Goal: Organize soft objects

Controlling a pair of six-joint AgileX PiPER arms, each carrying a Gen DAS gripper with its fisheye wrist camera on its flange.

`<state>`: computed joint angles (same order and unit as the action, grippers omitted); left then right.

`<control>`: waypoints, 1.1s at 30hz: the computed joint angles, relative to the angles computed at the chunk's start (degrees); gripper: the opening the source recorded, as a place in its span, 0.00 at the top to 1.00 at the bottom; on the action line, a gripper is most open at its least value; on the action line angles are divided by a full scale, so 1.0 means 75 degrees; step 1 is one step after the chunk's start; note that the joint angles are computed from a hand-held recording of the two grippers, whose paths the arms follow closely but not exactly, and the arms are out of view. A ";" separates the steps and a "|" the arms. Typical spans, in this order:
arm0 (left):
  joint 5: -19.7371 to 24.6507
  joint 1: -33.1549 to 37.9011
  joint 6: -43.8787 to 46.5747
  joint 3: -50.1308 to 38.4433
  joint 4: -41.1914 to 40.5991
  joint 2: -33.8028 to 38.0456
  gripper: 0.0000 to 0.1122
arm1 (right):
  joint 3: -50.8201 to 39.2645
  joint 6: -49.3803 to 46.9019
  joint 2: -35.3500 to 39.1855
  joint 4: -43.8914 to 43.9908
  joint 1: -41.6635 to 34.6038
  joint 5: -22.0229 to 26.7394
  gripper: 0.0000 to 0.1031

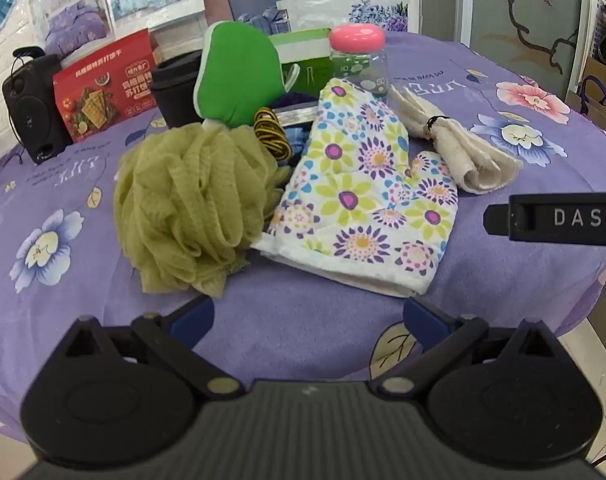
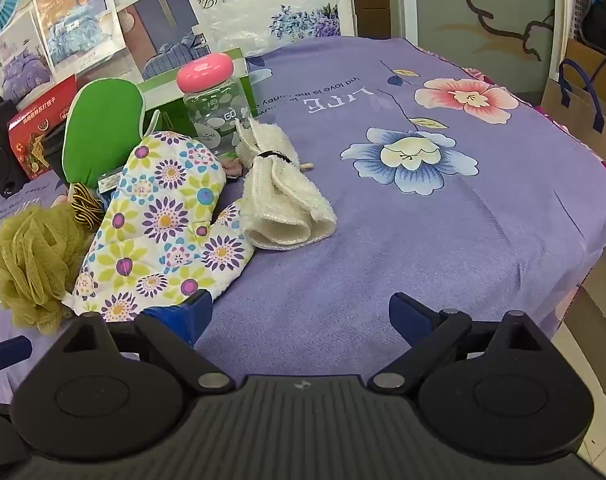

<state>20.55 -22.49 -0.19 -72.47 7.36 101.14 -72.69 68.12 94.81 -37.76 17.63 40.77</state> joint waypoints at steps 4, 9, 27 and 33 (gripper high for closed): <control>-0.0030 -0.0061 -0.0287 0.0007 0.0244 0.0005 0.11 | 0.0019 0.0003 -0.0012 0.0017 -0.0024 -0.0019 0.20; 0.0042 0.0152 0.0848 -0.0103 -0.0996 0.0061 0.11 | -0.0072 -0.0202 0.0001 0.0130 -0.0032 0.0074 0.20; 0.0212 0.0315 0.1229 -0.0178 -0.1552 0.0033 0.11 | -0.0030 -0.0136 0.0075 0.0156 -0.0024 -0.0073 0.20; 0.0229 0.0295 0.1224 -0.0174 -0.1512 0.0036 0.11 | -0.0053 -0.0132 0.0105 0.0149 0.0000 -0.0068 0.20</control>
<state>22.27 -20.27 8.99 -73.77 -3.98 101.41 -73.09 67.14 95.59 -36.64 17.63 40.26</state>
